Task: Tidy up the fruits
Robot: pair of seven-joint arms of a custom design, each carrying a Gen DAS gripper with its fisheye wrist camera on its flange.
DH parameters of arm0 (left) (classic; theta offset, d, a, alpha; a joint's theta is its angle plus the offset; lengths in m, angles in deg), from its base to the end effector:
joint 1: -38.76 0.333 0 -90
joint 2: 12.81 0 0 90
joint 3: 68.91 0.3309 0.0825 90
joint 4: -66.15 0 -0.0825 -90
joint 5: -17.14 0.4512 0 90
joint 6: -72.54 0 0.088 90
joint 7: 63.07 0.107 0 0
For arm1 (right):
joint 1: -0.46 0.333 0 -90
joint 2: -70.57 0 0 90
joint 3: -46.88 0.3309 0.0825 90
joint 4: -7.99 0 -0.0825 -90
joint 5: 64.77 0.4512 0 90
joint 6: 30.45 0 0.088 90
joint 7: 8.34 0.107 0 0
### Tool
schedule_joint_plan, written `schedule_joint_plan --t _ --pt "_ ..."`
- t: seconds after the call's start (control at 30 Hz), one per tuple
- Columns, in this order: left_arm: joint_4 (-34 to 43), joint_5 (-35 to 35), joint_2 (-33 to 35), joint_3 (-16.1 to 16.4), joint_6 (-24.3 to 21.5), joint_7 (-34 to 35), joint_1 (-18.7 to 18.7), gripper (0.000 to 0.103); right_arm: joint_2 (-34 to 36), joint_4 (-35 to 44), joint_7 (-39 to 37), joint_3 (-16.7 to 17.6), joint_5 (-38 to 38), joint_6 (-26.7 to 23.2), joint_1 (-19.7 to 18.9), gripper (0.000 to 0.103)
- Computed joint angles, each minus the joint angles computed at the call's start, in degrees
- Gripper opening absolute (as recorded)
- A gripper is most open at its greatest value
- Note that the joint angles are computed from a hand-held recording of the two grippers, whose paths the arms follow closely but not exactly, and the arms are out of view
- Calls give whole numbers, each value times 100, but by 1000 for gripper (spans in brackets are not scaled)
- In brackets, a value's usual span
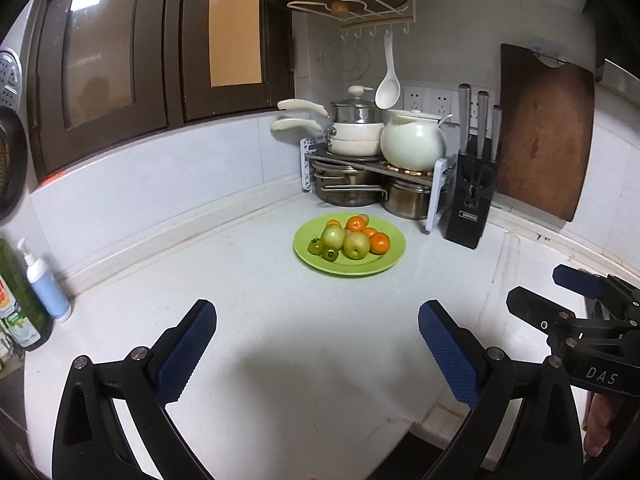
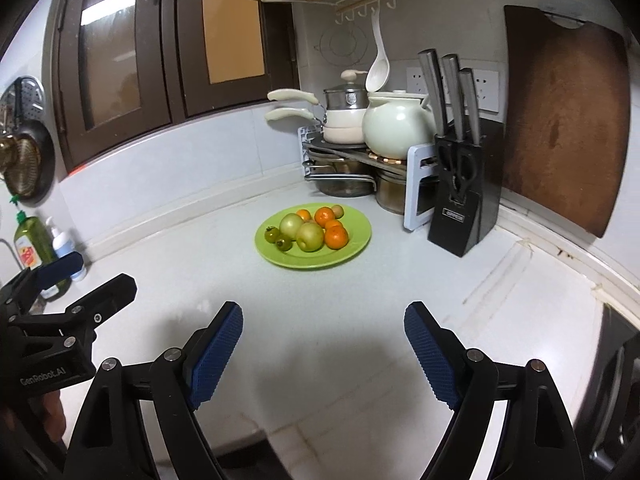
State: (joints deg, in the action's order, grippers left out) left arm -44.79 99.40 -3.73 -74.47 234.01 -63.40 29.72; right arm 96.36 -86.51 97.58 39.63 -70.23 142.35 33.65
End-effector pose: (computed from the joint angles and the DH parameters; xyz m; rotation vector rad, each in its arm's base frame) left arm 0.6473 -0.2168 0.4347 -1.6386 1.5137 -0.8241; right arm 0.6978 0.3650 0.4450 -1.8391 1.3516 -0.5717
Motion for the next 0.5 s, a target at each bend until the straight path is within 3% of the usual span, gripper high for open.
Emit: schedule_joint_plan --t 0.13,0.5 --pt "-243 173 -241 -78 -142 -273 -59 103 -338 -468 158 -198 -154 191 173 87" --pt "-667 366 -657 -352 -544 -656 -66 103 -922 -1245 343 -296 -506 465 267 87"
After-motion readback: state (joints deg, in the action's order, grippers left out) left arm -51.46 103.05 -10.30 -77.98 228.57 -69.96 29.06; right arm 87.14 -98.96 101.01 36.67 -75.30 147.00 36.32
